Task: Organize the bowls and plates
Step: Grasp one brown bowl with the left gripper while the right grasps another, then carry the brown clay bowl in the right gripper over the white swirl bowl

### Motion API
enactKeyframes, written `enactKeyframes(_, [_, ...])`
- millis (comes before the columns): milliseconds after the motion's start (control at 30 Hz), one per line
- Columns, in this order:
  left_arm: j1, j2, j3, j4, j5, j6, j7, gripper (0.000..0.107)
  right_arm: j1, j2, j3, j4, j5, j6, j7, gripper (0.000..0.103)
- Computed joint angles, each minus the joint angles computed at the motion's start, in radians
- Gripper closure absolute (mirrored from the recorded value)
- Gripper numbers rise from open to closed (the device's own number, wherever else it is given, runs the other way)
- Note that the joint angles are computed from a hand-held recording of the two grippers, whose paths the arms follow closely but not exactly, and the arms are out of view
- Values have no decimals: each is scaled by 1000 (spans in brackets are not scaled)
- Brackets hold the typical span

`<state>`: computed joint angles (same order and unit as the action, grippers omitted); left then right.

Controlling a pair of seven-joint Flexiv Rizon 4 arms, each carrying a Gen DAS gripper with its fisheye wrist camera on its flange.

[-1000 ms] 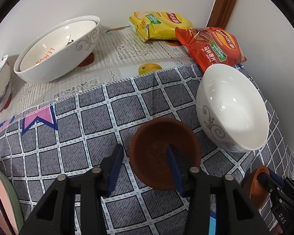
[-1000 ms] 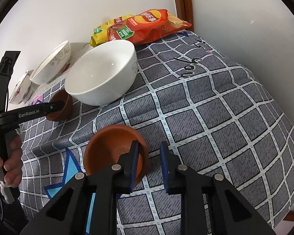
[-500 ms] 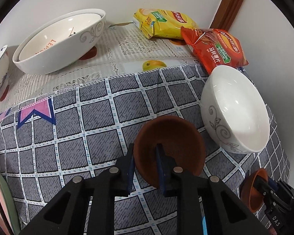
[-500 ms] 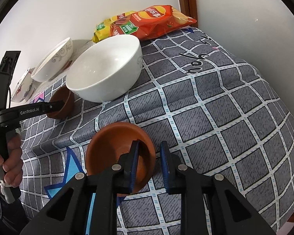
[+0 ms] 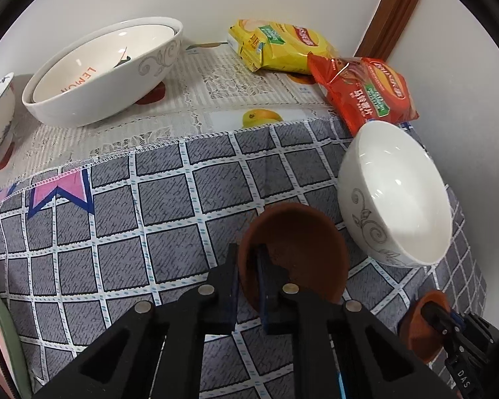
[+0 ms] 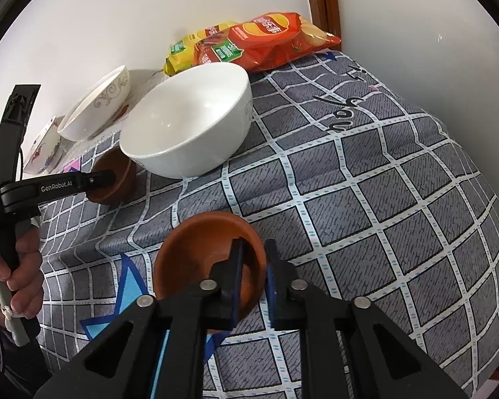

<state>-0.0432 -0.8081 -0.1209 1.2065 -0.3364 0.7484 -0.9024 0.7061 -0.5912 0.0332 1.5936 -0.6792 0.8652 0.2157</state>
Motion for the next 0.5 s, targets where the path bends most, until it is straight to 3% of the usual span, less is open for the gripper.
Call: enactKeyframes(500, [46,128,-26,154,-81,69,80,99,36,29,-9,-20,-67,-53,86,94])
